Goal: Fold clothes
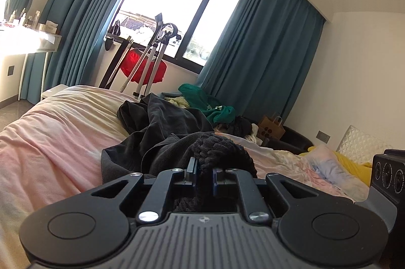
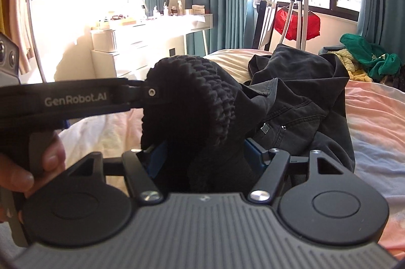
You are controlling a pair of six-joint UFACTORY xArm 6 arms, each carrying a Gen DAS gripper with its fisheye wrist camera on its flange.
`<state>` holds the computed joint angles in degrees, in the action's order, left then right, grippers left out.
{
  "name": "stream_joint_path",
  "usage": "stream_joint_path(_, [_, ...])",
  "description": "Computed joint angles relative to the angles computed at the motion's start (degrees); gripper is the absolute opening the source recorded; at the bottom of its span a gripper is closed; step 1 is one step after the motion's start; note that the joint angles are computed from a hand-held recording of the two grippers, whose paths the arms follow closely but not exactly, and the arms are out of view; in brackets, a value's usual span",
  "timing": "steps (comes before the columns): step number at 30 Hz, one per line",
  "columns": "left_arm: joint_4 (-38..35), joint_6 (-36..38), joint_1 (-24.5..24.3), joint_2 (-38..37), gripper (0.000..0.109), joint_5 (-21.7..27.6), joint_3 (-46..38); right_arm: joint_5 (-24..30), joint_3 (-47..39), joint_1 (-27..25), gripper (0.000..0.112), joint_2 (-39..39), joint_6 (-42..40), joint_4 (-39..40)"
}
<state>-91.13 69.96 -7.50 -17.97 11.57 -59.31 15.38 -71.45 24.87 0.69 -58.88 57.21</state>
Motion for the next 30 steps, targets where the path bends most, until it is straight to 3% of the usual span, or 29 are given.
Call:
stream_joint_path(2, [0.76,-1.61,0.46,-0.24,0.012,0.56,0.26,3.41,-1.18,-1.81,0.068,0.12,0.92,5.02])
stream_joint_path(6, [2.02,-1.49,-0.13,-0.32,0.013,0.24,0.58,-0.85,-2.24,-1.20,0.067,2.18,9.31,-5.22])
stream_joint_path(8, [-0.09,1.33,-1.49,-0.54,0.013,-2.15,0.68,-0.32,-4.26,-1.19,0.058,3.56,10.49,-5.29])
stream_joint_path(10, [-0.63,2.21,-3.28,-0.68,0.023,-5.06,0.77,0.01,-6.34,-1.57,0.016,5.15,15.74,-8.37])
stream_joint_path(11, [-0.32,2.24,-3.68,-0.95,0.027,-5.00,1.14,0.25,-7.60,-1.99,0.010,6.02,19.06,-10.21])
stream_joint_path(13, [-0.53,3.22,-4.50,-1.54,0.034,-4.76,1.86,-0.97,-8.55,-2.61,0.010,6.49,23.17,-13.88])
stream_joint_path(15, [-6.70,11.51,-5.33,-2.60,0.057,-3.53,2.24,-2.85,-8.41,-3.44,0.010,6.10,26.40,-17.75])
stream_joint_path(18, [-14.61,23.87,-7.21,-4.28,0.081,-2.18,3.09,-6.20,-6.64,-5.32,0.010,4.27,27.34,-20.59])
stream_joint_path(20, [-13.46,25.21,-8.35,-4.37,0.082,-2.00,3.91,-7.52,-5.56,-7.39,0.010,2.87,26.59,-19.73])
stream_joint_path(24, [-4.73,21.04,-11.86,-1.43,0.082,-6.86,4.43,-10.88,-4.42,-12.36,0.010,1.21,21.86,-12.99])
stream_joint_path(30, [14.26,5.60,-14.08,2.87,0.082,-10.37,6.59,-15.56,-4.43,-21.72,0.010,3.11,18.87,-4.54])
